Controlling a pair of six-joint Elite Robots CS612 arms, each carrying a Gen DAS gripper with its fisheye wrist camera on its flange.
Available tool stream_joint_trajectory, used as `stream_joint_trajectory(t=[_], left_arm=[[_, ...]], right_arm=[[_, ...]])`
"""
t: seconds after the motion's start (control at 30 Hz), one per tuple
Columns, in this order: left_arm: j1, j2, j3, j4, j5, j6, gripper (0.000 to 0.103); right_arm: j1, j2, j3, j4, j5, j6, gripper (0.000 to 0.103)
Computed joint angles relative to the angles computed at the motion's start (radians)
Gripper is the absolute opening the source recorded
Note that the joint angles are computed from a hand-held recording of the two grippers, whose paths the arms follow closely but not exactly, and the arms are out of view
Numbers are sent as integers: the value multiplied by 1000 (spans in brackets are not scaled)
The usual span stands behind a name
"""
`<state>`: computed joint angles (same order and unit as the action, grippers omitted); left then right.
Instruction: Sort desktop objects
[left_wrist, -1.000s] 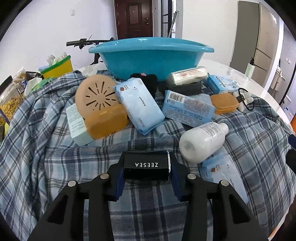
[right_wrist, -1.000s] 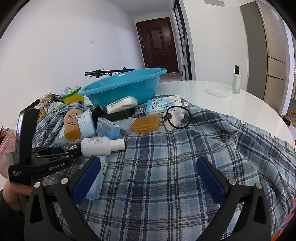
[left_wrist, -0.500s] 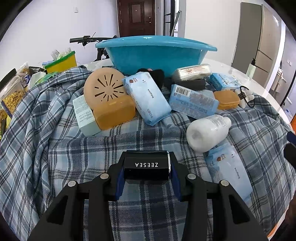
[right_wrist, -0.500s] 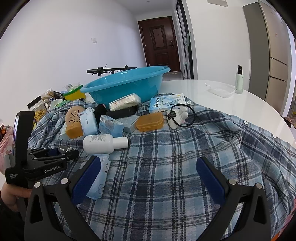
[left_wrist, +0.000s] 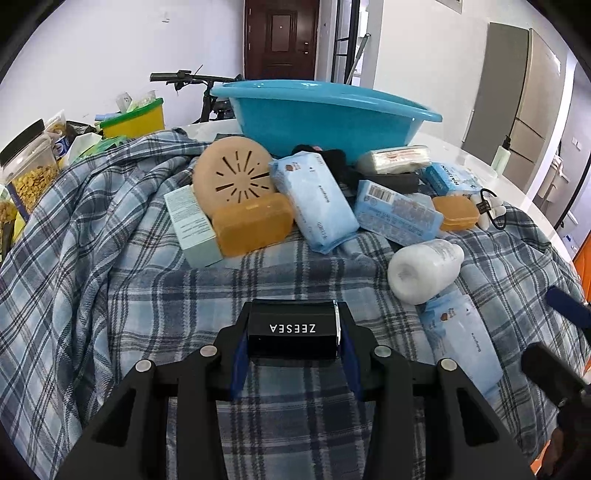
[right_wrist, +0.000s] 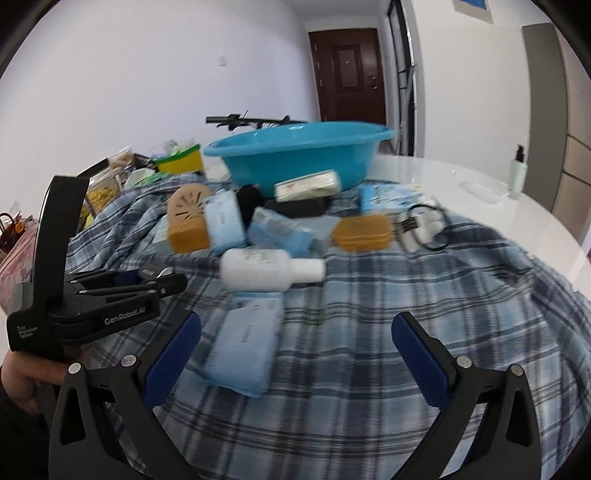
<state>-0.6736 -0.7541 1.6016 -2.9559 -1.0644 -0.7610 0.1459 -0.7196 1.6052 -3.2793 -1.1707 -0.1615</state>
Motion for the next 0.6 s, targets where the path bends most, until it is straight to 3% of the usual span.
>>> stream_joint_trajectory(t=[0.13, 0.47, 0.53, 0.6], left_arm=[[3, -3, 10, -16, -3, -7, 44], [5, 2, 6, -15, -18, -3, 44], [5, 3, 5, -13, -19, -4, 44], [5, 3, 5, -14, -20, -4, 44]], right_arm=[[6, 4, -11, 47, 19, 3, 103], [26, 14, -26, 89, -17, -35, 102], [33, 18, -28, 76, -56, -46, 91], [32, 19, -34, 111, -52, -58, 82]])
